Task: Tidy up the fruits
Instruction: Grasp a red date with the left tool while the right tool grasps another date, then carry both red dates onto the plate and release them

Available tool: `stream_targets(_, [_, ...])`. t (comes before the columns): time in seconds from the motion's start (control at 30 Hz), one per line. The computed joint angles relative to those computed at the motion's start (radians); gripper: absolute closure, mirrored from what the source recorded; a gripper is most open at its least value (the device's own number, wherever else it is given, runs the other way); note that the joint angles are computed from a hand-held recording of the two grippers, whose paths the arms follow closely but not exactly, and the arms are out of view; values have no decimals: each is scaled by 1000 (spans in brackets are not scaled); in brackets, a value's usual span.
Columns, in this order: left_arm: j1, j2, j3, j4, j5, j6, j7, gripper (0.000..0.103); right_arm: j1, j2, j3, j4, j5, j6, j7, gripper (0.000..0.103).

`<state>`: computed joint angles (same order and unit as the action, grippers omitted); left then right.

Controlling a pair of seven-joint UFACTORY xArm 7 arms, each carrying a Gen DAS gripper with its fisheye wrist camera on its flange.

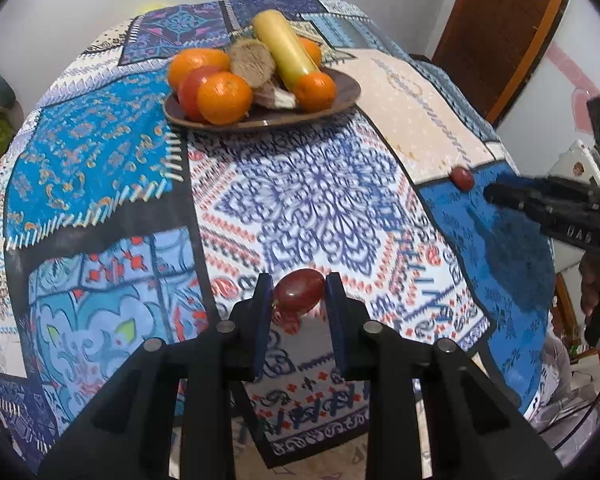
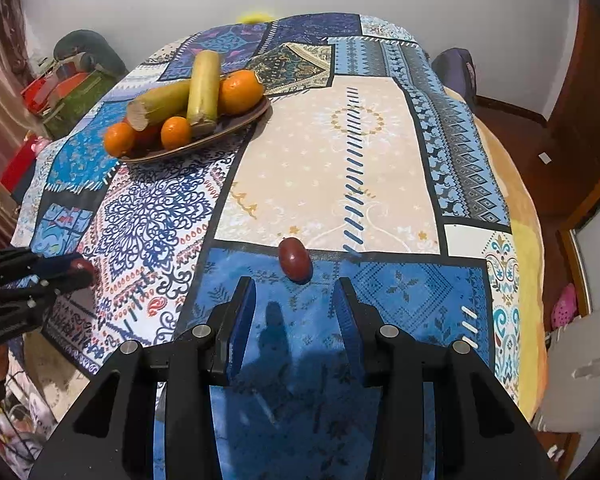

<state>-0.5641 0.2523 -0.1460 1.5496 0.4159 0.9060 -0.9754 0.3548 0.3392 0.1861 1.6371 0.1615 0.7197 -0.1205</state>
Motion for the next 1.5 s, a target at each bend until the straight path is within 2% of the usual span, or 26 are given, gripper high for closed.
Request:
stream_targets(0.23, [7,3,15,24,34,-6,-13,77,3,51,3,53,7,18,-11,66])
stream_targets(0.3, [8,8,18,35,42,-5,-13,77,9,65,-2,66,-5,14,-5,75])
stream_targets(0.57, [11,37,26,69,49,-16,-3,77,16,128,-1,136,-23,33,-12,78])
stream_targets(0.67, [9,48,30,80,43,-19,2,77,16,135,6,142,-17,34,-30,85])
stream_targets(1.0, [-8,57,49,116,91,-14,-17,77,3,143,22,177,41,44,-55,85])
stream_targets(1.1, [-6,68,54,143,99,-11,-15,77,14,150,15,201,29,34,-56,85])
stream_targets(1.5, [-4,144,95,260,115,-25,-21,77,64,275,29,440,25,47,-95,85])
